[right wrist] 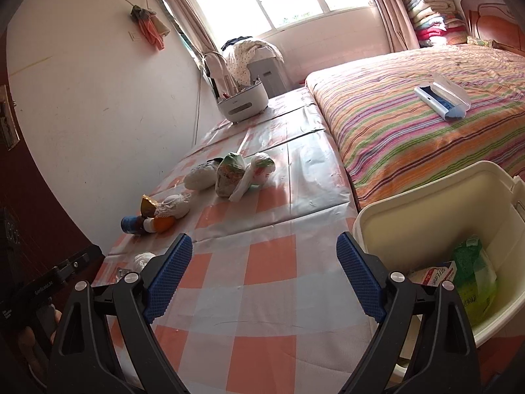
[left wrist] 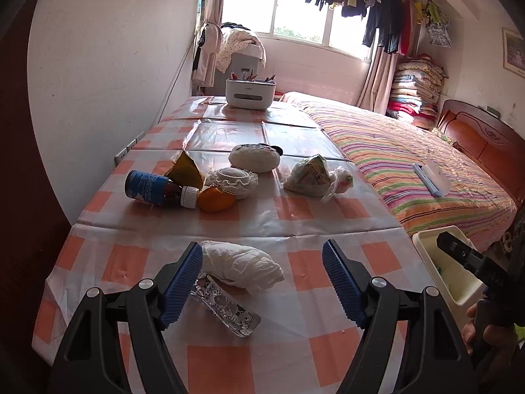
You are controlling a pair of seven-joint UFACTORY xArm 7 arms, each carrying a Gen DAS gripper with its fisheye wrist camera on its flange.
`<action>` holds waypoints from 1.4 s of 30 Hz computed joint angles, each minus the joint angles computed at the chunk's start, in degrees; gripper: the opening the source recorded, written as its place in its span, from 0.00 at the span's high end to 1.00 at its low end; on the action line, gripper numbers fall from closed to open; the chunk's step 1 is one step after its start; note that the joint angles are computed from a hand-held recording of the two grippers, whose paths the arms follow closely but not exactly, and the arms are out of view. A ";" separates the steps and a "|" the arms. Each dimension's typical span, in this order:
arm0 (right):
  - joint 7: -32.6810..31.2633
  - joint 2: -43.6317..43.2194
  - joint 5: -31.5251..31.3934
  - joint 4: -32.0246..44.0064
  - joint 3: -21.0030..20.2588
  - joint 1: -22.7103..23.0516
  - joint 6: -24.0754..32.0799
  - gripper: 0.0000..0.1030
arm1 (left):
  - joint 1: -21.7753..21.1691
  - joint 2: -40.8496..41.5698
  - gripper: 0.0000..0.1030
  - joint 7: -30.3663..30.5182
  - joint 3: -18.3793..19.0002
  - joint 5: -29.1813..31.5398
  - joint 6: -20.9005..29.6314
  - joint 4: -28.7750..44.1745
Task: Collect trash
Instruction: 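Move both tools back over the white tissue and foil blister pack, then grasp the white tissue with the right tool while the left tool grasps the foil blister pack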
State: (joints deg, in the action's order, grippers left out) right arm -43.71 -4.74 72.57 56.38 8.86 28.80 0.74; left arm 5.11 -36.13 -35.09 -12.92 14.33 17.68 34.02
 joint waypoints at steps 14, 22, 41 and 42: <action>0.71 12.27 -17.73 17.68 5.12 -1.90 21.56 0.14 | -2.64 -6.08 0.29 4.02 4.61 -3.71 5.49 -5.04; 13.67 24.64 -38.57 32.00 7.73 -0.93 30.50 0.31 | -2.50 -7.42 0.29 5.71 5.85 -5.94 6.91 -6.27; 22.31 31.84 -48.43 39.69 9.94 -1.78 36.09 0.72 | -3.21 -5.73 0.29 6.47 6.81 -8.83 7.37 -5.82; 22.01 31.33 -47.57 39.00 10.24 -2.30 35.58 0.72 | -3.64 -5.34 0.29 6.68 7.07 -9.21 7.35 -5.64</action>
State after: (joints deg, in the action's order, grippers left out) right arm -21.70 26.59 25.00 95.38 19.10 26.50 36.32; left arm 1.47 -41.47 -28.40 -5.84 5.12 25.03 28.37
